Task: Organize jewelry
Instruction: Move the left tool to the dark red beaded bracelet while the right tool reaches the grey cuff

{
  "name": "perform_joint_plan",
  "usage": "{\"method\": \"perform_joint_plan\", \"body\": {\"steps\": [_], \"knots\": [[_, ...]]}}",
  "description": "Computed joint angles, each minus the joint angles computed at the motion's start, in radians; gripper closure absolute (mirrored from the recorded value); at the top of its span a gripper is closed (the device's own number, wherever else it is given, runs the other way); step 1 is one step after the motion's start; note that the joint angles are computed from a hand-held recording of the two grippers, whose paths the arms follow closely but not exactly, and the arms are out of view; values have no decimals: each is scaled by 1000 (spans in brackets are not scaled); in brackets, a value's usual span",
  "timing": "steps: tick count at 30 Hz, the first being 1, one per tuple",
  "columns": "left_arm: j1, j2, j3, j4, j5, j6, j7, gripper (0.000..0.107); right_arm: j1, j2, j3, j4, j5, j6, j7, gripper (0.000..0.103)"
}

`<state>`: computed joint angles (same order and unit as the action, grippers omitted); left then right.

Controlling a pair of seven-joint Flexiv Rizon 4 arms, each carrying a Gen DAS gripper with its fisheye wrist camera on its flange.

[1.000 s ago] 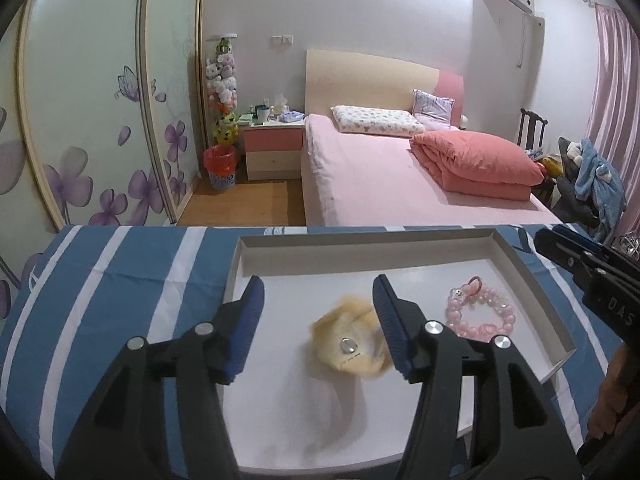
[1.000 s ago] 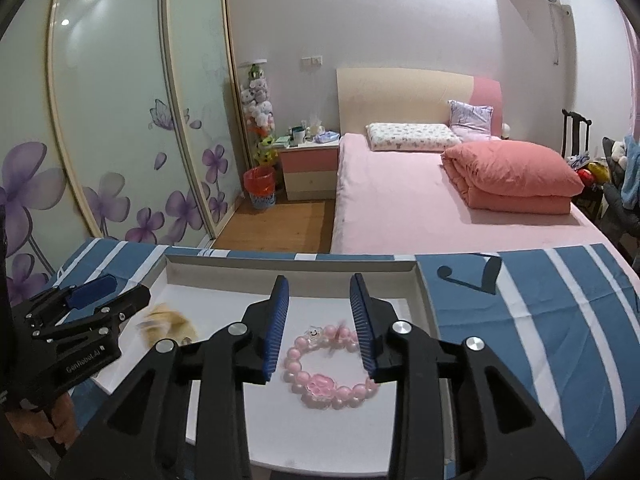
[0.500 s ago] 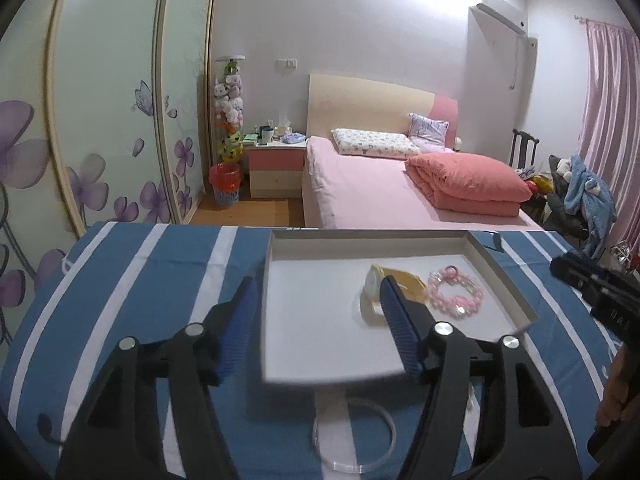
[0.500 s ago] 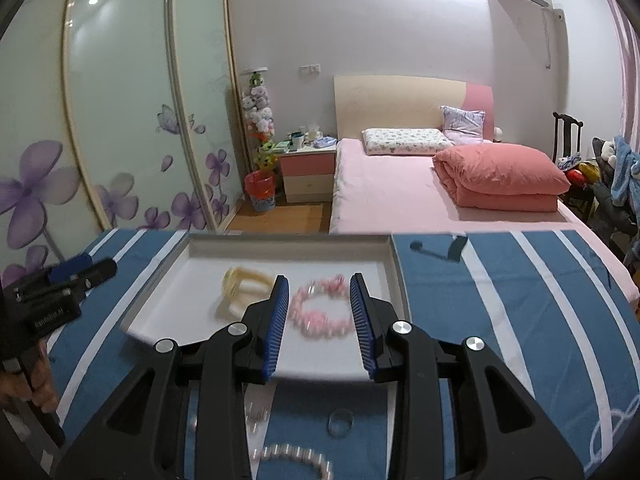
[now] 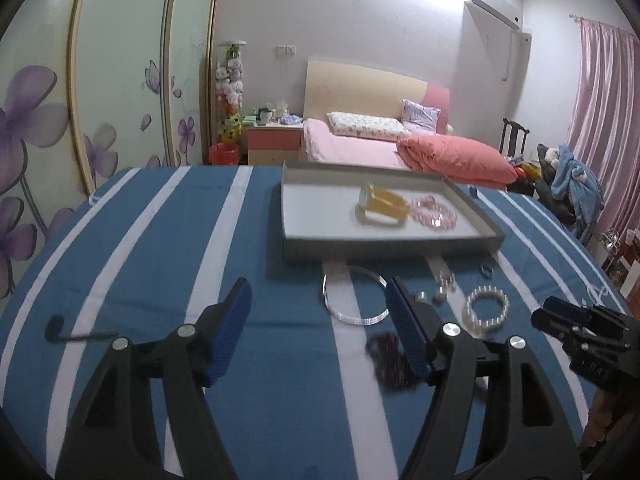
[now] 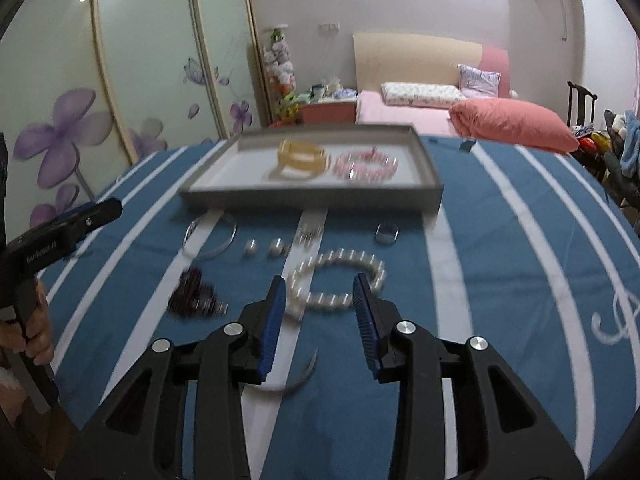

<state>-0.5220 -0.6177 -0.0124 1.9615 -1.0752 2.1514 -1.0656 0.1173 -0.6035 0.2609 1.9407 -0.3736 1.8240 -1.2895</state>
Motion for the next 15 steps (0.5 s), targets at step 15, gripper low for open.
{"method": "perform_joint_plan", "body": {"steps": [15], "knots": [[-2,10,-26,60,24,58,-20,33,285,68,-217,129,147,-52,86,45]]}}
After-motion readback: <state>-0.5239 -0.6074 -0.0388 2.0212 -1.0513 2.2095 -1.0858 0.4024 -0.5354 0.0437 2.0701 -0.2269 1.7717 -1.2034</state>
